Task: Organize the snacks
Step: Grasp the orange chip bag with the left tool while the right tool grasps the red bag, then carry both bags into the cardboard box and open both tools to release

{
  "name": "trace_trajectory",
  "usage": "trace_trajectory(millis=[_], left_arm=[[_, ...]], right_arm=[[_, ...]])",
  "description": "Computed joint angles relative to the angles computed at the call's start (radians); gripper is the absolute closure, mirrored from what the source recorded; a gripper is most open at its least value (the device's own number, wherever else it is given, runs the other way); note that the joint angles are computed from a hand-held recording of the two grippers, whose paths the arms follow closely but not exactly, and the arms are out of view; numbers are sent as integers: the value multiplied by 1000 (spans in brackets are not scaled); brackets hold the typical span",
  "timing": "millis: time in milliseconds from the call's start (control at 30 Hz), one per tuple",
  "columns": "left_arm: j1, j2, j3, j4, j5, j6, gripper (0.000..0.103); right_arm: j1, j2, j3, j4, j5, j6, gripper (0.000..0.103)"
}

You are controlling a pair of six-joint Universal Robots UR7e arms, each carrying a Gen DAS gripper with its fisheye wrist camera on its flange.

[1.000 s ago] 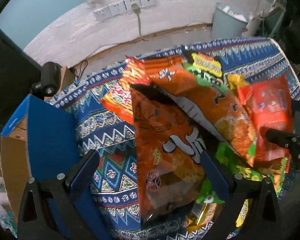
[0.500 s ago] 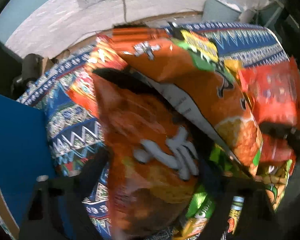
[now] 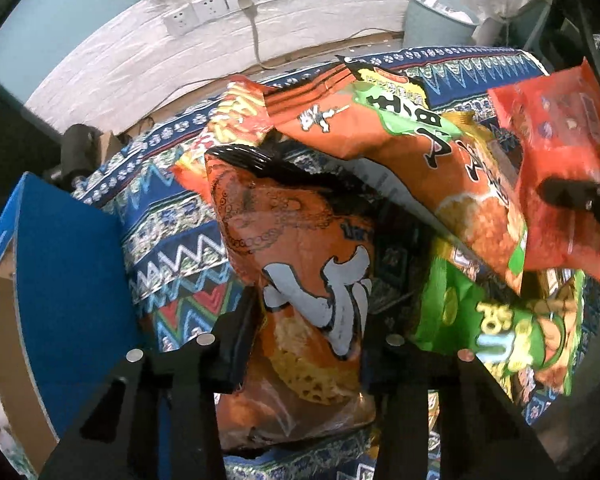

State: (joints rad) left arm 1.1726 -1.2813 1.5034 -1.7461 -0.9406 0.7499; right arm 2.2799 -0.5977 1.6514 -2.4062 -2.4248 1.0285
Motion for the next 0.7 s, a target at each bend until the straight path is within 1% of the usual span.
trace_trajectory(millis=[167, 233, 333, 433, 567, 700], left_arm=[[2, -29, 14, -34, 17, 36, 63], [0, -46, 24, -38, 24, 47, 63], [-7, -74, 47, -78, 36, 83, 63], [-6, -79, 28, -77, 23, 83, 63], [-19, -123, 46, -93, 23, 92, 63], [-16, -135, 28, -104, 10, 98, 63]], right_arm=[[28, -15, -10, 79, -40, 55, 70], [36, -20, -9, 90, -50, 70, 71], [49, -20, -24, 129, -71, 92, 72], [56, -11, -44, 143, -88, 92, 73], [65, -1, -77, 183, -111, 98, 73], [80, 11, -109, 227, -138, 108, 73]])
